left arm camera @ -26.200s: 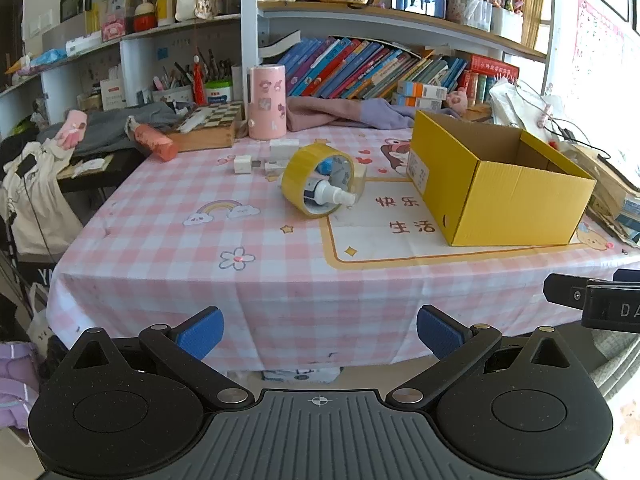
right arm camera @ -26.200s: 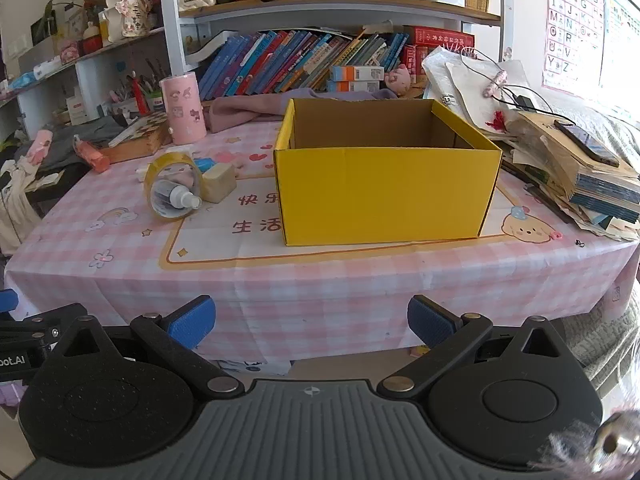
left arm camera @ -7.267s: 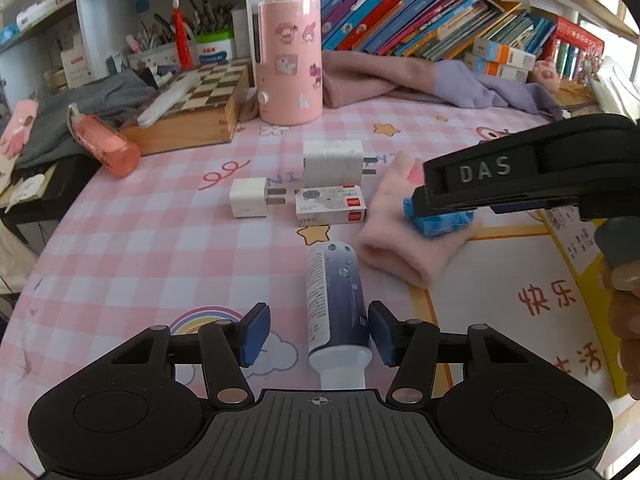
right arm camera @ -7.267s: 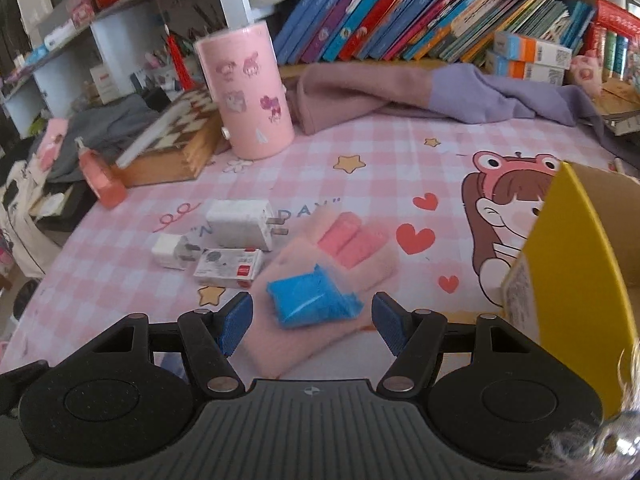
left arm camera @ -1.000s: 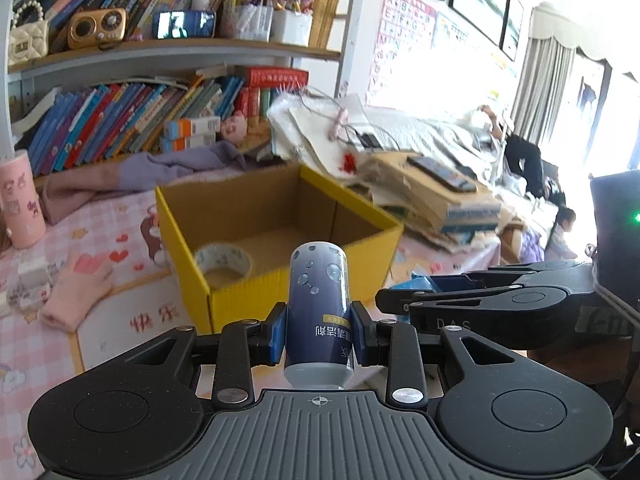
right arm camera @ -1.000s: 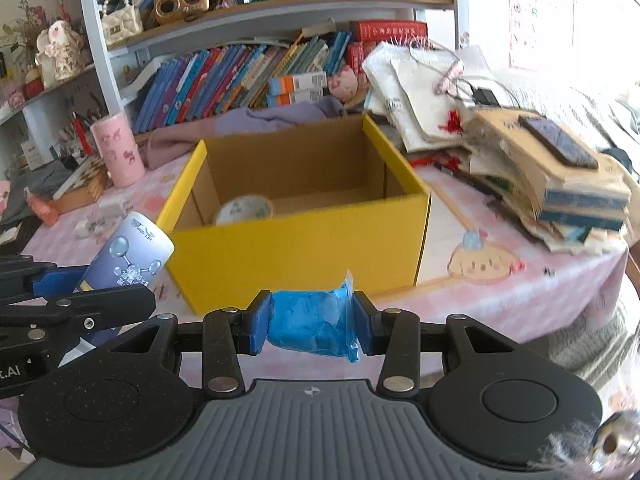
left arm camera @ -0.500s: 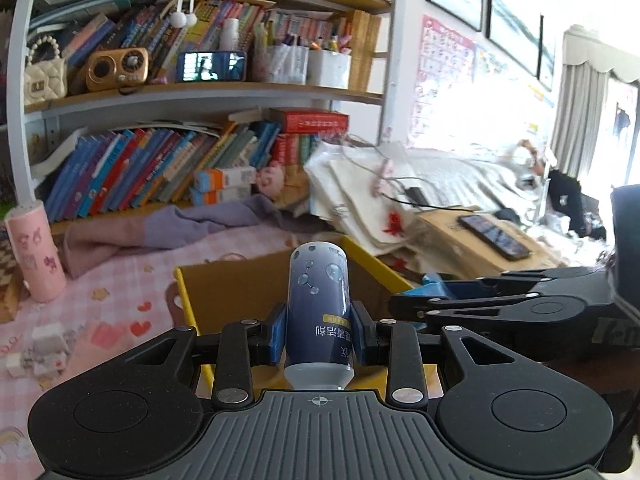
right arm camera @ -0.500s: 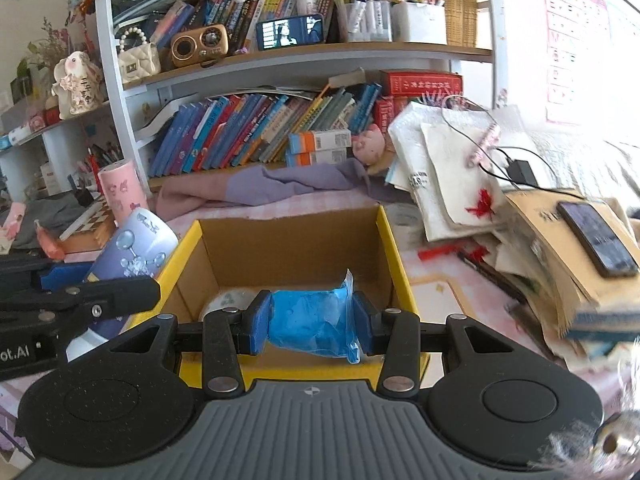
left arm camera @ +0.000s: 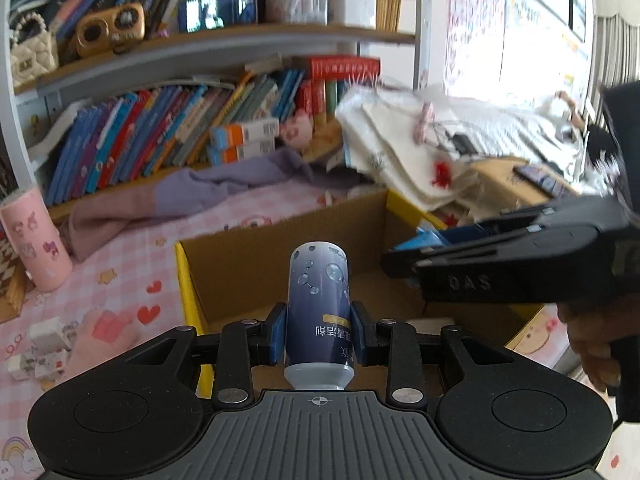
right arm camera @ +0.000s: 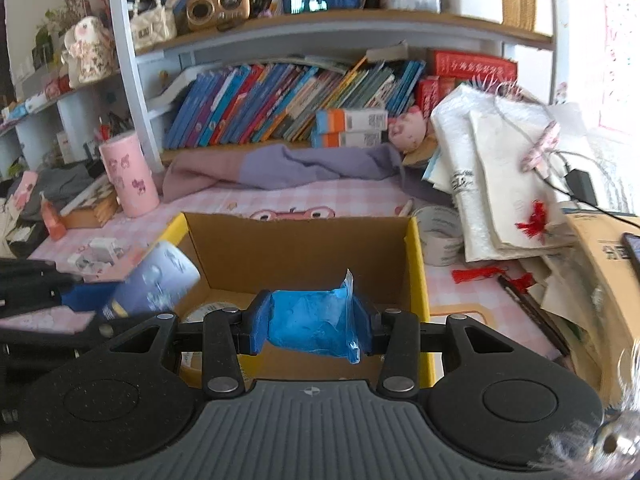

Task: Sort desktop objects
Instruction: 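Lower both held items into the yellow box and open both tools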

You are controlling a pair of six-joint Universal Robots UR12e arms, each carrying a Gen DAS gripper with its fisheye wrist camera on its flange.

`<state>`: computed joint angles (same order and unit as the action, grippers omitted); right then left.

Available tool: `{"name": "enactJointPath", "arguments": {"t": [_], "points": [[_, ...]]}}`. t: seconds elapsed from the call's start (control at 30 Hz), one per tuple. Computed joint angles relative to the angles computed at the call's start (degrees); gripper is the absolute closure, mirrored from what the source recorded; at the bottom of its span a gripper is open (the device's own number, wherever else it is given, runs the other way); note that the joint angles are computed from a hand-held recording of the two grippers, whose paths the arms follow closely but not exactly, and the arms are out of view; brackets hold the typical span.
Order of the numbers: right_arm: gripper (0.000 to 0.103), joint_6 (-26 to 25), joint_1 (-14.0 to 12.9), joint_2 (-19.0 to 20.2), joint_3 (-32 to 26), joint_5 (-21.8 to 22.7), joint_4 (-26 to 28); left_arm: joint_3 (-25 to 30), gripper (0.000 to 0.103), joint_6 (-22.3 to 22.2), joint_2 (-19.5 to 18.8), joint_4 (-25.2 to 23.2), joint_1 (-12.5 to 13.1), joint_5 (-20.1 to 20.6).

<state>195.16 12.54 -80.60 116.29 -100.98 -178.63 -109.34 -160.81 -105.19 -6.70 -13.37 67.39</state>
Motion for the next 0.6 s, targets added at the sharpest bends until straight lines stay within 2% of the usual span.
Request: {"name": "enactJointPath", "arguments": {"t": [0.3, 0.4, 0.5, 0.53, 0.6], "points": [[0.064, -4.5, -2.5, 2.6, -3.3, 5.8, 6.8, 2.2, 0.072, 2.2, -1.7, -7.2, -1.7, 3.6], [0.064, -6.6, -3.0, 3.6, -4.8, 7.2, 9.5, 2.7, 0.072, 2.0, -2.1, -9.6, -2.0, 3.7], [0.064, -8.9, -3.6, 4.1, -6.2, 9.9, 12.7, 3.0, 0.072, 0.1, -2.3, -10.8, -1.8, 2.8], [0.064, -11.2, -3.3, 4.5, -7.1, 9.3, 14.8, 3.1, 0.072, -0.4, -2.4, -11.2, -1.8, 2.7], [0.064, -14.0, -3.8, 4.9, -9.0, 12.6, 21.1, 3.3, 0.072, -0.8, -2.5, -11.8, -1.9, 2.7]]}}
